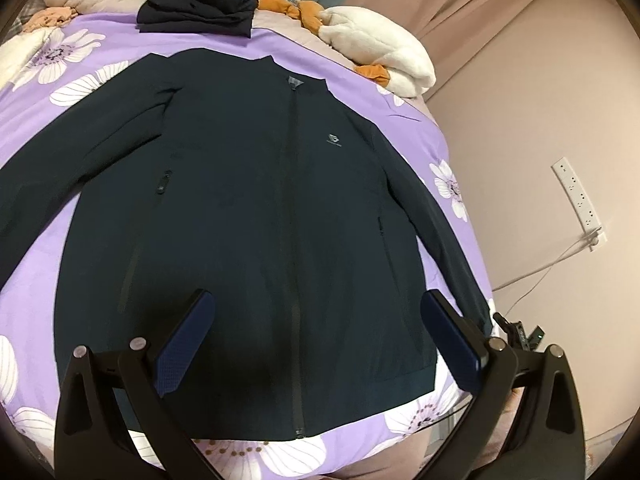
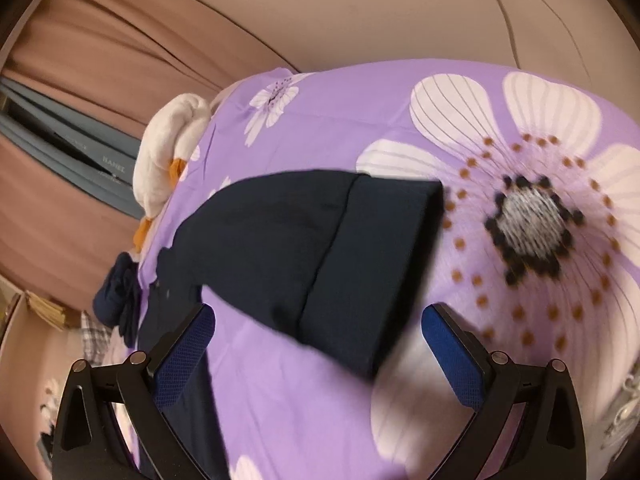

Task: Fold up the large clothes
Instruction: 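Grasp the cuff of the jacket sleeve with the right gripper, then lift the sleeve and lay it across the jacket body with the right gripper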

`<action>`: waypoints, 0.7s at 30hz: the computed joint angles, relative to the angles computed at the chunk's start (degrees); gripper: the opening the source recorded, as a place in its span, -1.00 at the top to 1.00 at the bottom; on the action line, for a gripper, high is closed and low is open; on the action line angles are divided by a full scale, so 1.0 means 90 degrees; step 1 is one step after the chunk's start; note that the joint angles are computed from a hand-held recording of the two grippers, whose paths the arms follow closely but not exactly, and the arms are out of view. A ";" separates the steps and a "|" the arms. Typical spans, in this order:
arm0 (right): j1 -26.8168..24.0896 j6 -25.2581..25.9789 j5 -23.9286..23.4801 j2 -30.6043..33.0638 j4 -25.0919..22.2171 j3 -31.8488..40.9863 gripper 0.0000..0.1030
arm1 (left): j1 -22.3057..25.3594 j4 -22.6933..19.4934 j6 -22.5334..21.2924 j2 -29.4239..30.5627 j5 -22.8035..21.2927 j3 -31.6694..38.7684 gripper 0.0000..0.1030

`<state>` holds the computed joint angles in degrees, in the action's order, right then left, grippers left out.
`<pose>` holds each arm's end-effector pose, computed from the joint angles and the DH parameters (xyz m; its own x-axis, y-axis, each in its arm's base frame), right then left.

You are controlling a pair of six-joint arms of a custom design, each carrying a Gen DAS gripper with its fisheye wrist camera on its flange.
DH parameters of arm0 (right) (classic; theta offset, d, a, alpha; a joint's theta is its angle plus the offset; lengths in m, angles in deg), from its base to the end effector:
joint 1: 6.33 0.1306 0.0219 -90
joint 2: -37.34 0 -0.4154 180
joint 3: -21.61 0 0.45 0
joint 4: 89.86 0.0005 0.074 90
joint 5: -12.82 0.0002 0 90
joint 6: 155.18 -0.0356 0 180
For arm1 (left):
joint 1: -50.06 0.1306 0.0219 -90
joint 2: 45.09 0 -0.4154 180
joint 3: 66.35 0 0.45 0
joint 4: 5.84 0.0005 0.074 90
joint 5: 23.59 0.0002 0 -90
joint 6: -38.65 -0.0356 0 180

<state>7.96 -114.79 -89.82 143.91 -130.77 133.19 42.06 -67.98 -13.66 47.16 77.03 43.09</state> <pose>0.6539 0.1741 0.5041 -0.6825 0.5931 -0.4272 0.1654 0.6946 0.7001 0.5388 -0.0829 0.6015 -0.7162 -0.5062 -0.4804 -0.2173 0.8160 -0.5357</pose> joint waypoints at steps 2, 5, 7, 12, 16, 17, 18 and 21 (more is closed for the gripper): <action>-0.0052 -0.0084 -0.0048 0.0013 0.0222 -0.0037 -1.00 | 0.0002 -0.0094 -0.0072 0.0082 -0.0023 0.0114 -0.99; -0.0044 -0.0147 0.0103 0.0046 0.0457 -0.0071 -0.97 | -0.0006 -0.0436 -0.0284 0.0254 -0.0084 0.0353 -1.00; 0.0008 -0.0043 0.0365 0.0130 0.0326 0.0072 -0.53 | 0.0015 -0.0482 -0.0306 0.0297 0.0016 0.0368 -1.00; 0.0079 0.0340 0.1000 0.0500 -0.0864 0.0790 0.53 | 0.0080 -0.0477 -0.0311 0.0307 0.0127 0.0296 -1.00; 0.0245 0.0785 0.1676 0.0571 -0.1227 0.1253 0.75 | 0.0148 -0.0525 -0.0391 0.0252 -0.0087 0.0253 -0.99; 0.0287 0.0874 0.1777 0.0571 -0.1265 0.1410 0.75 | 0.0166 -0.0537 -0.0397 0.0235 -0.0172 0.0238 -0.99; 0.0316 0.0951 0.1818 0.0591 -0.1279 0.1590 0.76 | 0.0206 -0.0585 -0.0359 0.0228 -0.0237 0.0230 -0.99; 0.0473 0.1330 0.2130 0.0893 -0.1655 0.2573 0.76 | 0.0382 -0.0519 -0.0041 0.0161 -0.0209 0.0100 -0.99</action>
